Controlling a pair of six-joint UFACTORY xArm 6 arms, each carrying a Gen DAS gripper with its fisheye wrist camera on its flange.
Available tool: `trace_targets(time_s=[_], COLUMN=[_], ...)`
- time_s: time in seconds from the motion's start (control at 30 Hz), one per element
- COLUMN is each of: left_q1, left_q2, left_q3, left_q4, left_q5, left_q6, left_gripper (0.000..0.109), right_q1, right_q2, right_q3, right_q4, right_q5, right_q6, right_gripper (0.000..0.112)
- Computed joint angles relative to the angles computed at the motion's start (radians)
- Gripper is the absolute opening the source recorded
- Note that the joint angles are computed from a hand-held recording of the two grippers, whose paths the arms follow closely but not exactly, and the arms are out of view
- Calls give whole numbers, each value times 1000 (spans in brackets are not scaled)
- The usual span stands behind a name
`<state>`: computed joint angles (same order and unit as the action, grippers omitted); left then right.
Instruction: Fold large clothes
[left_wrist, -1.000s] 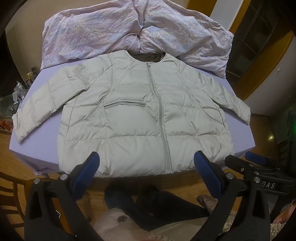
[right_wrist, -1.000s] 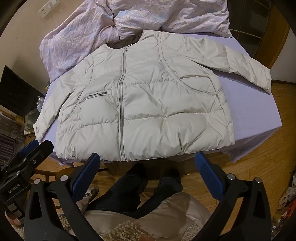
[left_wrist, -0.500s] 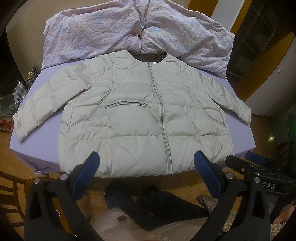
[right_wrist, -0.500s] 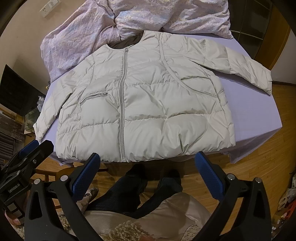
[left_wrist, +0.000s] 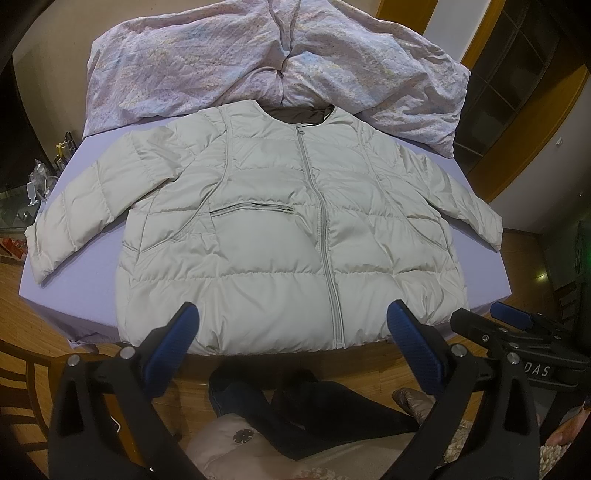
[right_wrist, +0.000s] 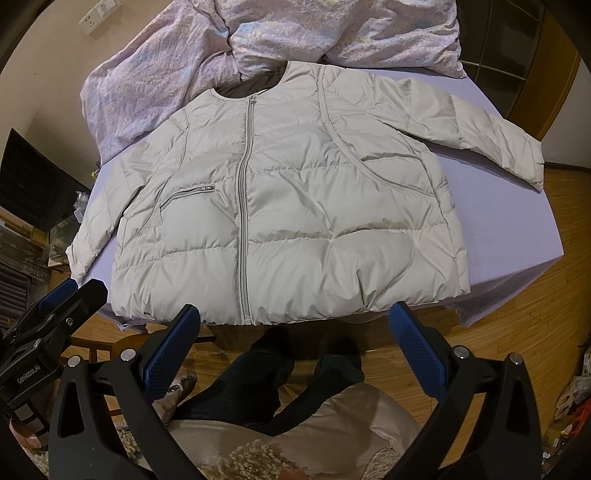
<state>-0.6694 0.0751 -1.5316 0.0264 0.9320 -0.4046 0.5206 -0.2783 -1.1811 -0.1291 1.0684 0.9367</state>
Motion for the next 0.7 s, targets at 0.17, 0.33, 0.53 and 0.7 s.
trace_targets(time_s=[0.17, 0.33, 0.53, 0.7], left_q1=[0, 0, 0, 0], left_q2=[0, 0, 1, 1], left_q3=[0, 0, -1, -1], left_q4=[-1, -2, -1, -1], left_q5=[1, 1, 2, 3], left_q6=[1, 2, 1, 0], left_gripper=[101, 101, 101, 101], right_q1=[-1, -4, -7, -9], right_q2=[3, 5, 7, 8], right_q3=[-2, -3, -4, -5], right_q4=[0, 2, 4, 4], right_q5=[-2, -1, -3, -4], right_q6=[0, -3, -7, -9], right_gripper=[102, 102, 102, 102])
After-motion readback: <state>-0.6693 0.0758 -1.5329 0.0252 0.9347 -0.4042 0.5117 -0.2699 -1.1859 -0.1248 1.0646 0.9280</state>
